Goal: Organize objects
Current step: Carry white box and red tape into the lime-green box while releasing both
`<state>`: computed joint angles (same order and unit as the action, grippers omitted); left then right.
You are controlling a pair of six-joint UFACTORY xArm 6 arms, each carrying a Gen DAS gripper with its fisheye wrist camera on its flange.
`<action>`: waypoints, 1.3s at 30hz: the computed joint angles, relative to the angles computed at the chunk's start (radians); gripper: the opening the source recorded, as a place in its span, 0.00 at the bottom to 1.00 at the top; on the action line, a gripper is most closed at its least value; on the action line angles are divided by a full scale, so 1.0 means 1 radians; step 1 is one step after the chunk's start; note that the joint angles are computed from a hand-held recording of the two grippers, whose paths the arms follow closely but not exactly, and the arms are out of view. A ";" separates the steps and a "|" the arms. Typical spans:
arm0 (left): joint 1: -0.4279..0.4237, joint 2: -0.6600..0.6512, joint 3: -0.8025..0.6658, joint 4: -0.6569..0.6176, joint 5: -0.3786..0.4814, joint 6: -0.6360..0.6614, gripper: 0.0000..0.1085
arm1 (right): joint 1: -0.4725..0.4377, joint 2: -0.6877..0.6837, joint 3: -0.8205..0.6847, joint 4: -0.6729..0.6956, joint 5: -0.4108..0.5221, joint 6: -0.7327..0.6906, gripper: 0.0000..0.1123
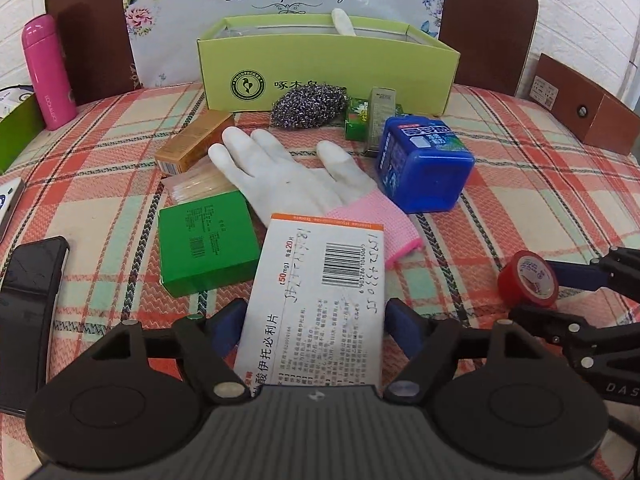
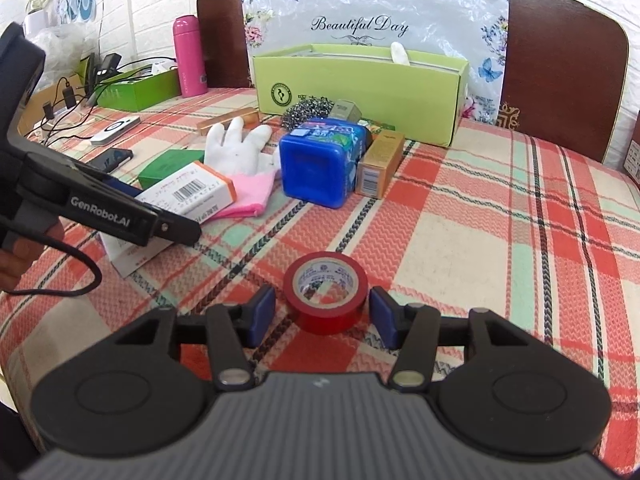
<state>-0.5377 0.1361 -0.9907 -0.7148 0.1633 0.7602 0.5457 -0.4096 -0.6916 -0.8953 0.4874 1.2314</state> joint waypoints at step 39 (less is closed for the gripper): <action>0.018 0.458 -0.901 -0.087 0.115 -0.102 0.65 | -0.316 0.314 -0.491 -0.349 -0.187 0.138 0.41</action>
